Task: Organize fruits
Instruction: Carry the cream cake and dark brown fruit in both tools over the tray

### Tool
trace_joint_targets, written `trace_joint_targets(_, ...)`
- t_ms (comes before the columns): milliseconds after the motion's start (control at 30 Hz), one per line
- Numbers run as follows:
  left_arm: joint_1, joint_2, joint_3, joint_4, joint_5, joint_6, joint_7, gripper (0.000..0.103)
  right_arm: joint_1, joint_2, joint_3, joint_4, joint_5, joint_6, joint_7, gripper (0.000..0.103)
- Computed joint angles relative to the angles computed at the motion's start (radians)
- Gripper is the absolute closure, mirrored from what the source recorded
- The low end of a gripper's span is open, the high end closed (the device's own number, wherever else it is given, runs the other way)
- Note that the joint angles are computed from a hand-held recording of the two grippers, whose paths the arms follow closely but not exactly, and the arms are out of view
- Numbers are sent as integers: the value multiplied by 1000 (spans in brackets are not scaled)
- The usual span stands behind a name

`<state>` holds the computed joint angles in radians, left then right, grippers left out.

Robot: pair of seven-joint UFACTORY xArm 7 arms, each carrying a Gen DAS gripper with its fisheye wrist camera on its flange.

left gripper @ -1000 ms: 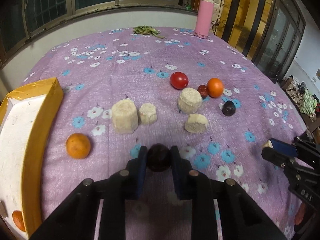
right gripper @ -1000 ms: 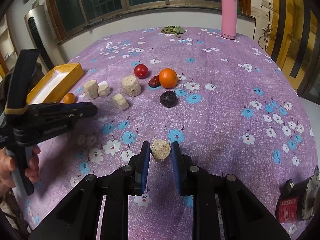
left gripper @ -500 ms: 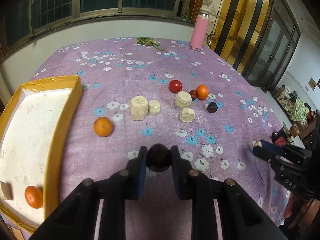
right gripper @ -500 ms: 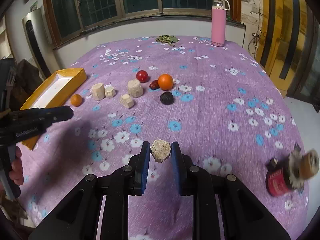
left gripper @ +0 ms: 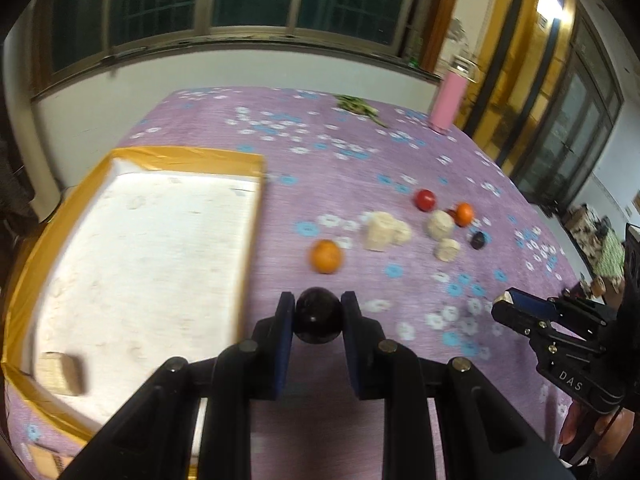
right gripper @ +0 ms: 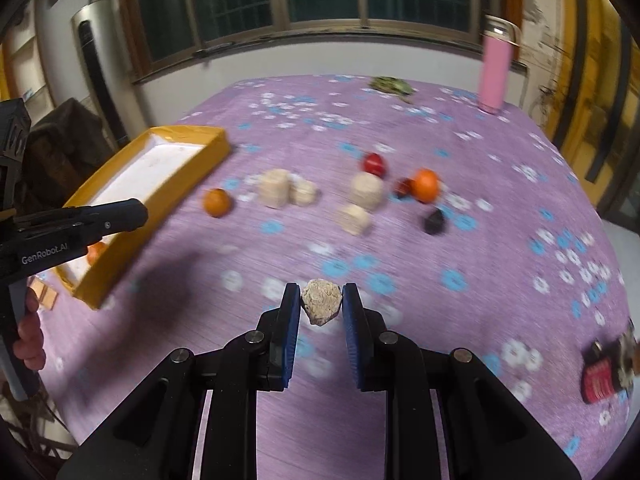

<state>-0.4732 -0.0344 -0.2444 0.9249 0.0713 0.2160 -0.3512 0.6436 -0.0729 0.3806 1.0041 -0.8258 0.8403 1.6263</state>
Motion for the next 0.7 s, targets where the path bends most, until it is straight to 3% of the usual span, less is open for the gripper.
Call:
trace_joint_targets(367, 114, -85, 70, -94, -17, 2, 43, 77, 97, 299, -96, 347, -67, -70, -152, 82)
trace_joint_targets(700, 204, -62, 111, -101, -22, 16, 73, 77, 173, 605, -176, 736, 71, -121, -423, 83)
